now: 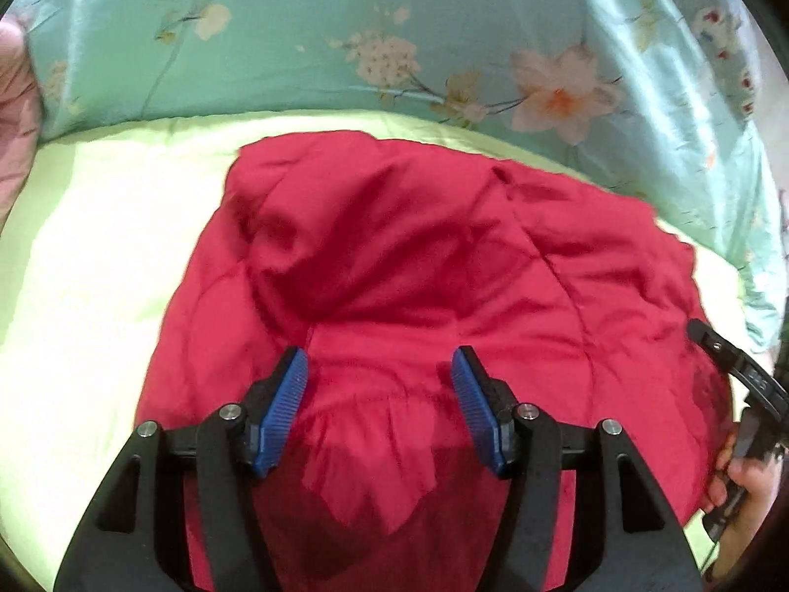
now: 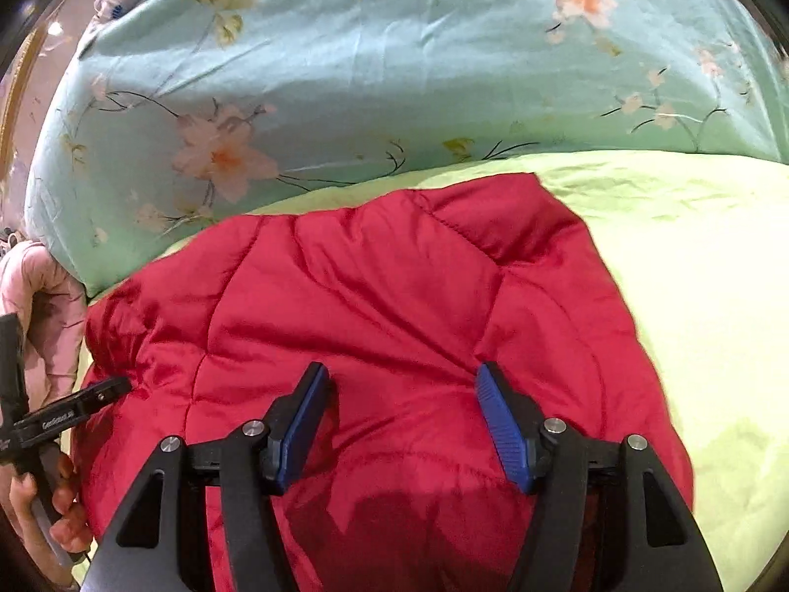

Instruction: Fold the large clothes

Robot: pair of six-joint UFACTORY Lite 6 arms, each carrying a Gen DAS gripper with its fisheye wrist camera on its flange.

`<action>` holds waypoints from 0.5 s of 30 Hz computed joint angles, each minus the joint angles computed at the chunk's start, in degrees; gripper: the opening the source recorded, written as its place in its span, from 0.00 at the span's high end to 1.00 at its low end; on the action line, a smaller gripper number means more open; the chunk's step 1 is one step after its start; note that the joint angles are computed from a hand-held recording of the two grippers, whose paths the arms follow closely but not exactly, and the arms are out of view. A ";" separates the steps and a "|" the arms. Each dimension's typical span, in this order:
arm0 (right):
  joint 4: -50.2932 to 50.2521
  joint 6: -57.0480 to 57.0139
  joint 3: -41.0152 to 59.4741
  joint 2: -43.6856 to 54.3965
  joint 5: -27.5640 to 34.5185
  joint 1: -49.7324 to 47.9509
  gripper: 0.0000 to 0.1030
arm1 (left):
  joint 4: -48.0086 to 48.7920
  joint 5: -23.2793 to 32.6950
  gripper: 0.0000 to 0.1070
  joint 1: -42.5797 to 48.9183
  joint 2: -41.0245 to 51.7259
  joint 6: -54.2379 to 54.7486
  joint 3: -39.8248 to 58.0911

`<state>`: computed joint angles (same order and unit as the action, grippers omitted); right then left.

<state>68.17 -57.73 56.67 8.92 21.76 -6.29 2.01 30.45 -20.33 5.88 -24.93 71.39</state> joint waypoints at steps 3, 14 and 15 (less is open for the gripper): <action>0.32 -1.64 -4.44 -5.23 2.18 -2.48 0.37 | -1.43 -0.40 0.42 0.32 -10.39 0.77 -8.34; -3.34 -4.79 -19.03 -24.62 10.84 -16.52 0.25 | 5.14 3.12 0.29 3.93 -32.76 -3.84 -25.38; -3.89 -5.64 -19.96 -25.62 12.54 -19.06 0.24 | 3.77 3.48 0.27 4.96 -33.53 -2.62 -26.02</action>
